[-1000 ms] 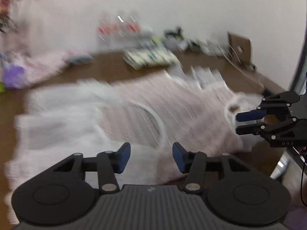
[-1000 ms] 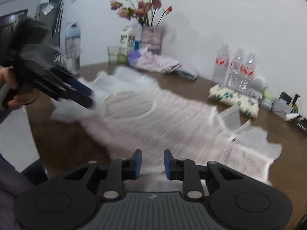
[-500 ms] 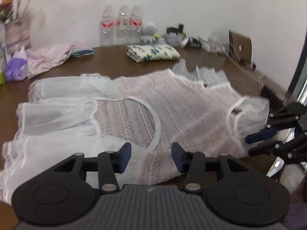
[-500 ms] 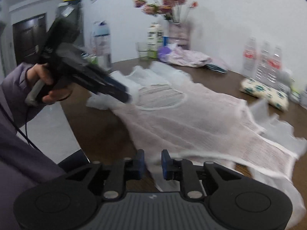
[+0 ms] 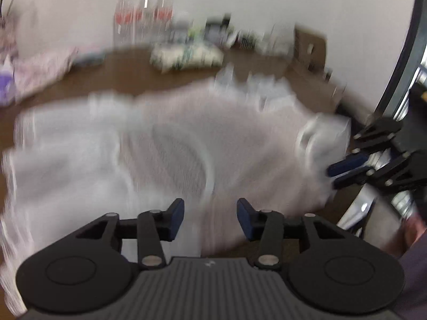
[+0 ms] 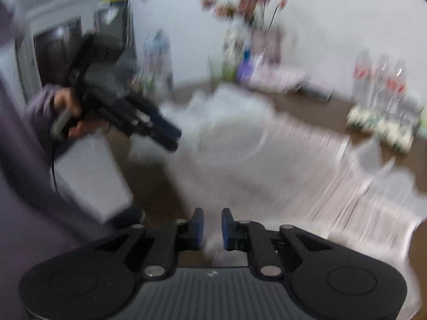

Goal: Fold clothes

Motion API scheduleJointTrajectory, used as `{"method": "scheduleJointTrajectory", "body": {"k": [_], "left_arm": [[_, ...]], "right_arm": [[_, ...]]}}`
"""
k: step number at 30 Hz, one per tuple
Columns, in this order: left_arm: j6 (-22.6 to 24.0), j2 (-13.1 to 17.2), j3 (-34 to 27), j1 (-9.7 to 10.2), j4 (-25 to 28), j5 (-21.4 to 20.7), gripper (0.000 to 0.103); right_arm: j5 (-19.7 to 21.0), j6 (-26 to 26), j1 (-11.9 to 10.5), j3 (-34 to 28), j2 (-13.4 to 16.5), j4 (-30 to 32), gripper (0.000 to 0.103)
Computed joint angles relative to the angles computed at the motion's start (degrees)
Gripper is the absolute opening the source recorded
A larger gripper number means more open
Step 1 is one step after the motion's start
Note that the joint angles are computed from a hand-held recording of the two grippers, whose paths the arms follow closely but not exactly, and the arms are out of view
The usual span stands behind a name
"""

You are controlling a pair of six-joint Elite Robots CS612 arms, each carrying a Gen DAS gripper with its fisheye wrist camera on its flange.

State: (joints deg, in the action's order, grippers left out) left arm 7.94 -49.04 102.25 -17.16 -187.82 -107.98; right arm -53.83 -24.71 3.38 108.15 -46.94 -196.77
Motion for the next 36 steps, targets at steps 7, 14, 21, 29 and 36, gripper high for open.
{"method": "scheduleJointTrajectory", "body": {"k": [7,14,21,29,36], "left_arm": [[6.8,8.7,-15.9,-4.53,7.6,18.4,0.031],[-8.0,13.9,-21.2,-3.02,5.6,23.0,0.034],[-15.1,15.3,-21.4,-3.08,0.6,30.2,0.046],[-12.0,10.4,-16.2,-2.35,0.0,16.3,0.050],[6.9,10.0,-13.9,-6.55,0.4,16.7,0.050]], "right_arm": [[-27.4,21.7,3.9,-19.9,10.0,2.2,0.041],[-27.9,24.8,4.2,-31.8,16.0,11.4,0.001],[-34.7,24.9,5.4,-34.0,17.5,11.1,0.008],[-28.1,21.8,3.2,-19.4,10.6,2.9,0.025],[-31.1,26.8,3.5,-17.7,11.0,-3.3,0.027]]}}
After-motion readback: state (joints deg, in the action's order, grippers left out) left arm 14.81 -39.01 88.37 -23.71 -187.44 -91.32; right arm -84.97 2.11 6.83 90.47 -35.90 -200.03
